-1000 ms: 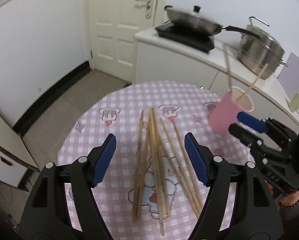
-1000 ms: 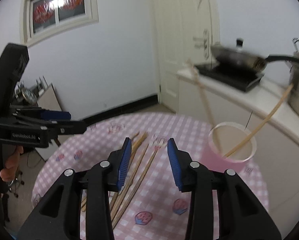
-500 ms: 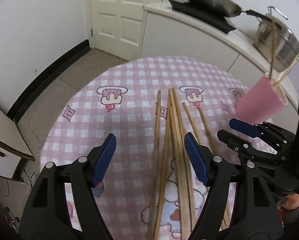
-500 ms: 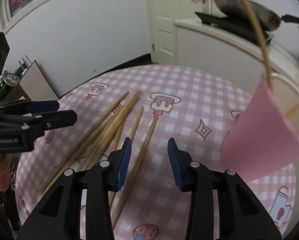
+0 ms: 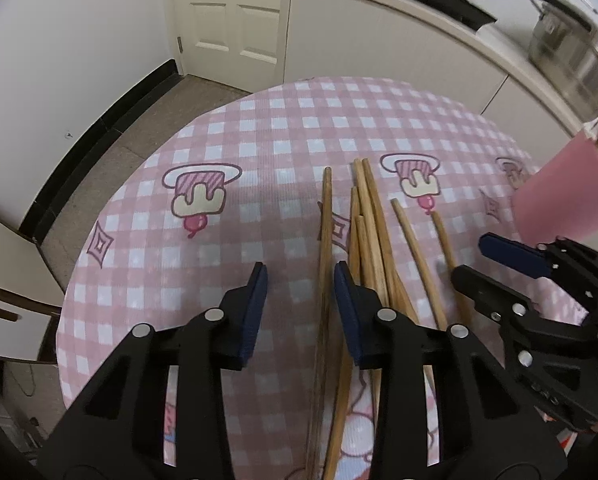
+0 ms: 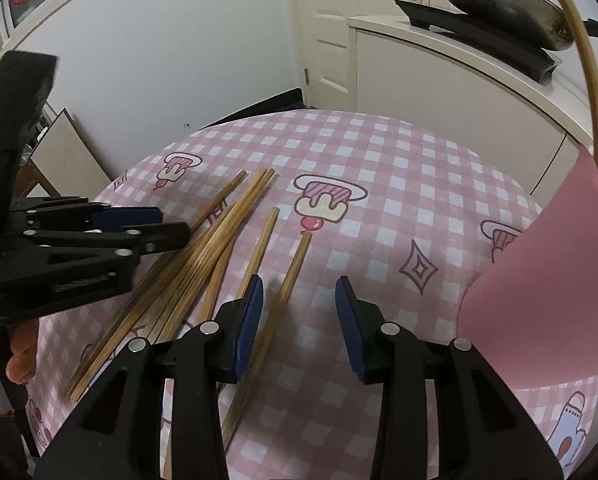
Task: Organize utensils
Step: 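Lower the left tool onto a chopstick and close it while the right tool grasps another, then lift the left tool's chopstick upright while the right tool carries its chopstick above the pink cup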
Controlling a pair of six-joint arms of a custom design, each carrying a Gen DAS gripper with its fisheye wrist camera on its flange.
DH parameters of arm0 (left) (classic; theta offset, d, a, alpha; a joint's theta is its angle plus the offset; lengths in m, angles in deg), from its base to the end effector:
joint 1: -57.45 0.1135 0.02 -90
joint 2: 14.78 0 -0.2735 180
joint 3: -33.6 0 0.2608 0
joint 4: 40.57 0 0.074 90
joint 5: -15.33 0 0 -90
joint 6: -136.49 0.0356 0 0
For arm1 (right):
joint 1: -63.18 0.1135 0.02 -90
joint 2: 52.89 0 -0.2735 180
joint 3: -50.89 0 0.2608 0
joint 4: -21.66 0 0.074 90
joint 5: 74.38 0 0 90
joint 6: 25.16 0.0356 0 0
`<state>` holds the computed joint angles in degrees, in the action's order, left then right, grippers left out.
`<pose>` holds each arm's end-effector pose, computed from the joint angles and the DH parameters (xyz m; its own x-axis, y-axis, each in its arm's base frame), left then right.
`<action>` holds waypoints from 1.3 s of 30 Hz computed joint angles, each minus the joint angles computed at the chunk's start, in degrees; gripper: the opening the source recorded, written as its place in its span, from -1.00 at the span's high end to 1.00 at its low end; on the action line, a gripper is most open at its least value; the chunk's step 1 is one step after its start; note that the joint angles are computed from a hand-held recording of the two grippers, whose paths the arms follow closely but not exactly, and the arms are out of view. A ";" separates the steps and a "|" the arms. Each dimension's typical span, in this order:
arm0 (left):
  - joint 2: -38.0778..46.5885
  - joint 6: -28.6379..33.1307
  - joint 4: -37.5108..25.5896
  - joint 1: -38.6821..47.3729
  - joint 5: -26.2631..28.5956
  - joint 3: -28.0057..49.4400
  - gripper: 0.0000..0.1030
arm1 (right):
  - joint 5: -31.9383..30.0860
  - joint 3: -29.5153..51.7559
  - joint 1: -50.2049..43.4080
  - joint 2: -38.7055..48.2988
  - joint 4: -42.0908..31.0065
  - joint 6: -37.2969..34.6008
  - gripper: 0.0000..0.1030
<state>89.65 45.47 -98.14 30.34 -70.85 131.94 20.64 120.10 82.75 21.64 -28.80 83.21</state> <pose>0.3515 -0.1826 0.2526 -0.8062 0.3928 -0.4426 0.4667 0.8818 -0.0676 0.2538 0.0869 0.2624 -0.8300 0.0381 -0.5565 -0.0271 0.9937 0.1086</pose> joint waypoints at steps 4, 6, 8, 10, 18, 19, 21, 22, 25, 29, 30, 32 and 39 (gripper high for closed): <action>1.39 0.63 0.07 -1.05 -2.94 1.46 0.41 | -2.26 2.02 -0.51 2.37 -2.27 -0.20 0.31; 1.69 0.64 0.08 -1.28 -3.72 1.86 0.50 | -2.13 3.29 -0.31 3.67 -3.33 -0.58 0.31; 2.18 0.46 -0.28 -1.53 -3.73 2.64 0.69 | -3.12 4.36 -0.85 4.61 -4.17 -0.72 0.31; 2.47 0.13 -0.77 -1.75 -3.63 3.20 0.81 | -3.37 5.36 -1.03 5.59 -4.87 -0.97 0.31; 1.94 -1.62 -0.83 -1.61 -1.83 3.27 0.88 | -2.50 6.77 -0.92 7.07 -5.76 -1.58 0.85; 1.15 -1.52 -0.56 -1.30 -1.51 2.53 0.88 | -2.48 6.49 -0.84 6.74 -5.48 -1.37 0.85; -0.85 -1.68 -0.38 -0.86 -0.91 1.56 0.88 | -2.84 5.97 -0.58 5.69 -4.86 -0.93 0.90; -2.14 -1.60 -0.21 -0.50 -0.38 0.69 0.88 | -2.56 5.65 -0.16 4.72 -4.56 -0.82 0.91; -6.17 -1.52 -0.34 -0.06 0.19 -0.53 0.88 | -2.02 5.56 0.73 1.28 -5.46 -1.05 0.92; -11.25 -1.37 -1.02 -0.04 0.68 -1.13 0.88 | 0.14 6.46 3.61 -2.34 -6.80 -0.54 0.92; -12.59 -1.53 -1.10 -0.43 0.48 -1.23 0.88 | 0.54 6.51 4.17 -3.16 -6.98 -0.39 0.92; -15.45 -1.27 -1.70 -0.71 0.36 -1.70 0.88 | 1.23 6.89 5.37 -5.51 -7.81 -0.08 0.92; -22.15 -2.11 -4.06 -3.84 -1.18 -0.62 0.88 | 4.03 8.60 8.17 -11.69 -9.97 0.42 0.92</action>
<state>67.51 43.35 -102.21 26.50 -72.03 131.32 24.66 128.71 90.93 9.95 -38.77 83.63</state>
